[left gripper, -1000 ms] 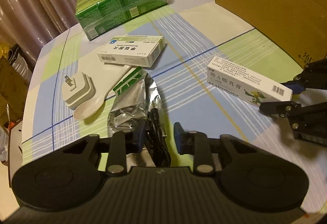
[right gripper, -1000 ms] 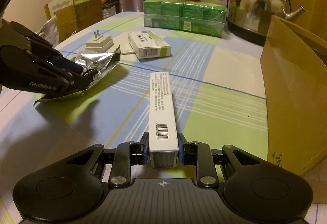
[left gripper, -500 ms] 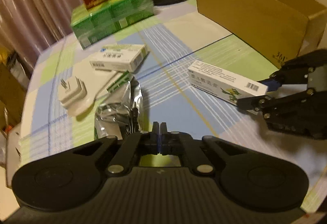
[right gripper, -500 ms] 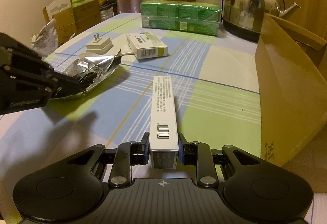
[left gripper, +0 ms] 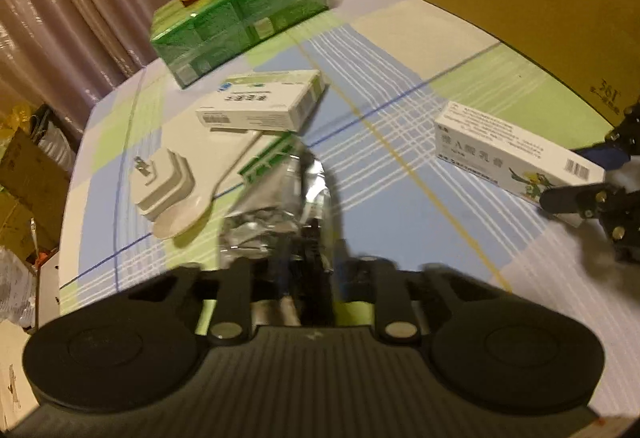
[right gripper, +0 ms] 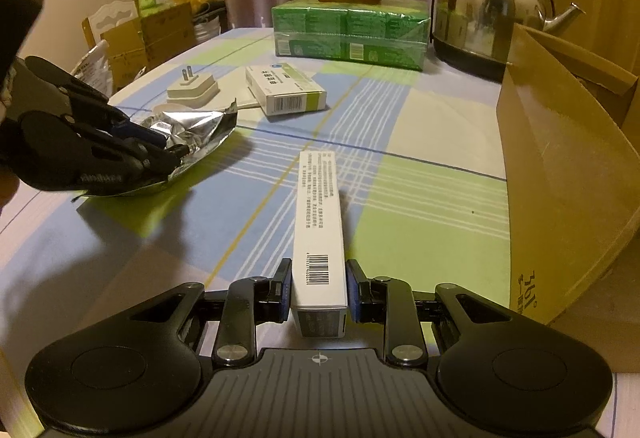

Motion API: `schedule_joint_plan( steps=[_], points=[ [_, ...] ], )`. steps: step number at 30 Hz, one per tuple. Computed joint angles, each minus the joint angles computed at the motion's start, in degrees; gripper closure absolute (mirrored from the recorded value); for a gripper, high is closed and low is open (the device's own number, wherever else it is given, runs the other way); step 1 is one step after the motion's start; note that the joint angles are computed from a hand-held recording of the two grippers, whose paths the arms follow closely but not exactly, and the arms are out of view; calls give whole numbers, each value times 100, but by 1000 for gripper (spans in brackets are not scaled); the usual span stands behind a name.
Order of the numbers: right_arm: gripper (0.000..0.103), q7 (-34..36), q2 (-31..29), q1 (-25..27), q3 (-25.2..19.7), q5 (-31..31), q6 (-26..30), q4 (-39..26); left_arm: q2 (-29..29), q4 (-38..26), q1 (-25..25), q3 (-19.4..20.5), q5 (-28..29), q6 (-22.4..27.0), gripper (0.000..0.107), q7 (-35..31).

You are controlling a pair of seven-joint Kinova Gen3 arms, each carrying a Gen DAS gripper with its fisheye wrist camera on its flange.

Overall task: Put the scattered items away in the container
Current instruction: 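Grasp the black cable with the left tool while the right tool holds the white box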

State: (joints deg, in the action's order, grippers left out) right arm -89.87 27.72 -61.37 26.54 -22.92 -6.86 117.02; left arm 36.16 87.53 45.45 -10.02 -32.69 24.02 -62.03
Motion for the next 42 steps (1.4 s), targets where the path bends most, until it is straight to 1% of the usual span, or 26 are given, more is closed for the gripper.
schedule_joint_plan(
  steps=[2,5,6,8,11,12,14,15,16,18,20,22,24,25,26,27,30,34,35,36,37,38,40,41,42],
  points=[
    [80,10,-7,-52,40,-25,-11,20,-117,115,-73,81,83,-95,97,-8],
    [80,31,-29,-169,139,-95,-35,67,-290,371,133,-60,-4,-267,98,135],
    [80,45,-41,-199,167,-119,-39,80,-361,466,206,-100,-26,-337,102,200],
    [80,80,-74,-333,288,-199,-46,133,-519,664,307,-99,-21,-459,103,302],
    [80,134,-125,-469,403,-310,-40,210,-708,886,101,290,277,-586,103,153],
    [80,152,-132,-517,445,-341,-22,229,-720,925,129,306,307,-591,102,156],
    [80,182,-133,-647,561,-401,-14,272,-710,1037,348,120,282,-667,96,318],
    [80,190,-140,-688,598,-420,-17,295,-704,1091,431,25,283,-716,89,410],
    [80,197,-145,-712,620,-436,-26,314,-689,1129,547,-110,261,-739,86,521],
    [79,227,-147,-762,672,-468,-54,352,-636,1181,830,-428,92,-767,83,706],
    [78,259,-142,-766,673,-511,-84,370,-552,1147,960,-563,-117,-705,80,705],
    [75,283,-134,-688,599,-535,-60,346,-490,1092,880,-493,-229,-695,79,587],
    [68,282,-134,-637,532,-555,-108,353,-424,993,747,-368,-271,-651,78,409],
    [66,291,-134,-614,495,-573,-137,363,-385,916,614,-229,-238,-596,77,280],
    [64,307,-138,-554,426,-578,-147,355,-336,788,395,16,-125,-454,73,62],
    [62,327,-151,-500,361,-582,-157,357,-291,668,203,233,0,-302,73,-132],
    [62,389,-152,-393,255,-628,-147,336,-185,420,-93,551,316,-39,73,-415],
    [61,456,-170,-361,247,-674,-130,351,-222,298,-254,786,700,258,79,-555],
    [61,470,-175,-350,243,-677,-126,353,-270,331,-305,866,776,266,84,-616],
    [61,483,-178,-347,246,-681,-126,358,-322,377,-377,958,870,246,87,-686],
    [61,496,-182,-354,264,-693,-126,364,-368,430,-405,995,937,204,87,-715],
    [61,504,-184,-375,284,-714,-133,373,-405,490,-344,935,931,138,87,-677],
    [60,525,-182,-410,330,-759,-123,371,-408,528,-97,663,793,55,87,-470],
    [59,534,-182,-433,354,-776,-121,371,-381,498,-45,591,769,69,87,-381],
    [58,541,-185,-441,359,-783,-125,372,-337,432,-55,580,791,124,84,-321]
  ],
)
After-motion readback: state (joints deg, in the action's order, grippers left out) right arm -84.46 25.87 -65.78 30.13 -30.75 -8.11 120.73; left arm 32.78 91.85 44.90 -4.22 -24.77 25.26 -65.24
